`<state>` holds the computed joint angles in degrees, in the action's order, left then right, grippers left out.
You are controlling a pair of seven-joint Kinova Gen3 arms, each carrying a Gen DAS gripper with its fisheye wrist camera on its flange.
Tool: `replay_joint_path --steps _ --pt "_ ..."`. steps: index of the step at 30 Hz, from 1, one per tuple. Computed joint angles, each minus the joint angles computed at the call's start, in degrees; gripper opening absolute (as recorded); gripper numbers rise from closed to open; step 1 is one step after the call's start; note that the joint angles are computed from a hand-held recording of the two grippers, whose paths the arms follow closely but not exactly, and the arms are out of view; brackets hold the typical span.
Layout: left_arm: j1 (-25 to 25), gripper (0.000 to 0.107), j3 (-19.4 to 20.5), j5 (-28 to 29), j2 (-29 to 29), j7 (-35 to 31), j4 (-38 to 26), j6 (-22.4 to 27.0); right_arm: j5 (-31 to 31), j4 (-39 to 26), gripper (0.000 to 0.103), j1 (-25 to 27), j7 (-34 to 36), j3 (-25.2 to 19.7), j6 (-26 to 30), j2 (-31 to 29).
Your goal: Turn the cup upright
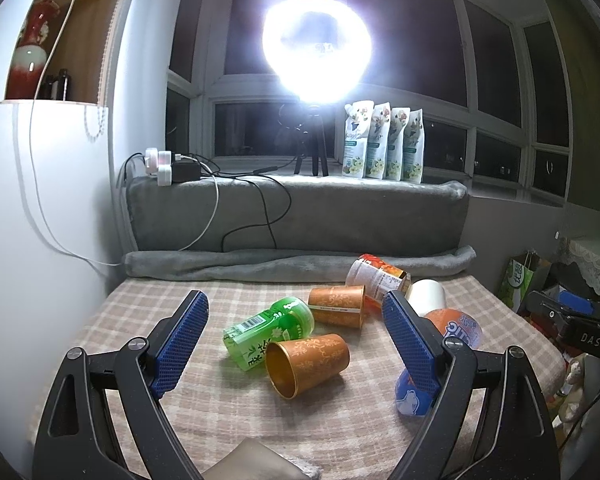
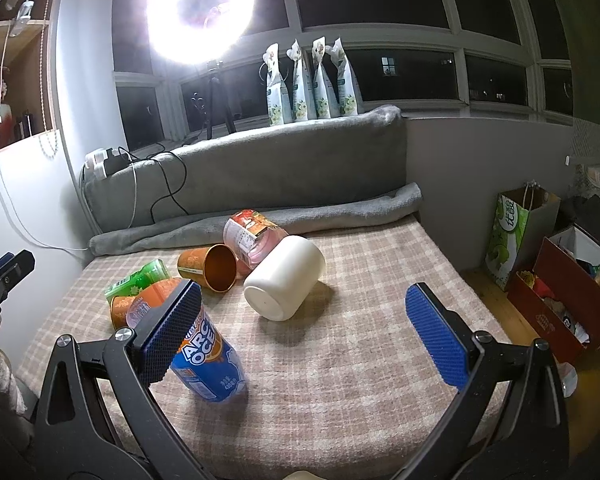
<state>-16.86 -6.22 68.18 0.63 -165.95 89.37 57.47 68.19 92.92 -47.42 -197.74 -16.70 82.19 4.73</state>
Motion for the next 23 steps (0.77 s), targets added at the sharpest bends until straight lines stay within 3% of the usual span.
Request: replay_joint_path --steps 23 --pt "0.12 0.089 -0.10 0.81 -0.21 -0.88 0.69 -0.80 -1.35 0.36 0.103 0.90 0.63 0.84 -1.63 0.76"
